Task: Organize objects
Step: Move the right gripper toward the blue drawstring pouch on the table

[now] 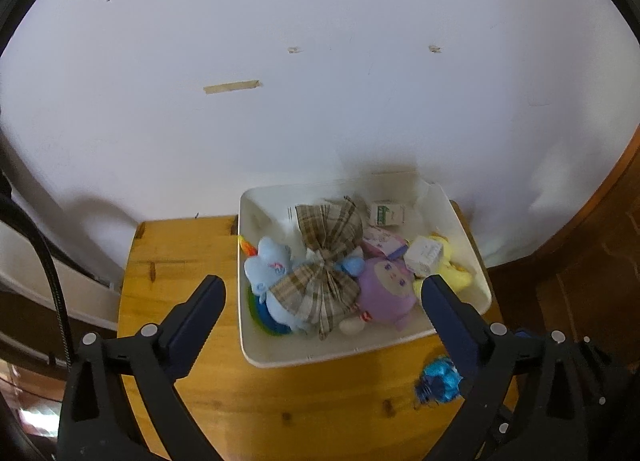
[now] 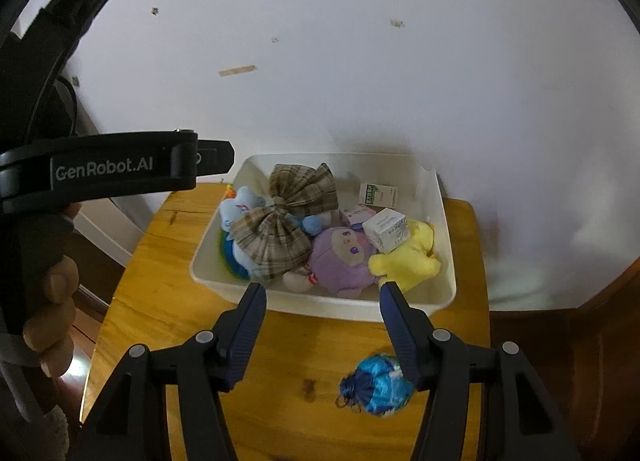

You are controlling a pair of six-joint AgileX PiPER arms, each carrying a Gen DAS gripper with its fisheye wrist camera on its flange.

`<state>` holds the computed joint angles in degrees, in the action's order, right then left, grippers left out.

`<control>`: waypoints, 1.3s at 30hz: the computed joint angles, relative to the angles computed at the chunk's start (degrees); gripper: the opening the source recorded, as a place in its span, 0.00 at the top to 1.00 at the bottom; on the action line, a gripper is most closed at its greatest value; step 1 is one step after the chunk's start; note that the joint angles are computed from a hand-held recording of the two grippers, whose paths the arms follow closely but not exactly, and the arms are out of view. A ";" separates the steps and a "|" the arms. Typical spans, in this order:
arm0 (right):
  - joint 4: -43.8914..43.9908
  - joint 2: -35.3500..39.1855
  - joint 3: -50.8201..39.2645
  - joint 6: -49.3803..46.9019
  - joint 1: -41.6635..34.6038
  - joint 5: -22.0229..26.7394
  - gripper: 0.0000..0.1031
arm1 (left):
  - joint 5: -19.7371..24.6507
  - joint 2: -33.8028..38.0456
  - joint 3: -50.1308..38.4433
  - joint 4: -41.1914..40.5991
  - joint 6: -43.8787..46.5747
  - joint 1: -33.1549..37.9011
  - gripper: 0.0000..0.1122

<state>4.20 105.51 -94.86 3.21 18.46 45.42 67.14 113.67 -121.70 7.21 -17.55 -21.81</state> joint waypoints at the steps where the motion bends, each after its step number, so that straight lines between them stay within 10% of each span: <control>1: -0.24 -1.45 1.56 0.25 0.23 -0.39 0.42 | 0.07 -1.23 1.32 -0.35 -0.21 0.02 0.12; 30: -15.31 -34.06 27.73 18.36 12.66 -2.36 0.32 | -2.30 -39.70 37.12 1.50 -6.14 -9.48 0.12; 39: -22.87 -39.83 32.59 25.81 16.90 -2.68 0.22 | -1.37 -48.14 46.01 15.78 -18.06 -20.55 0.12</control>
<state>-18.67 65.68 -62.27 29.01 35.36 42.74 65.77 65.52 -75.69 22.99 -35.61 -42.36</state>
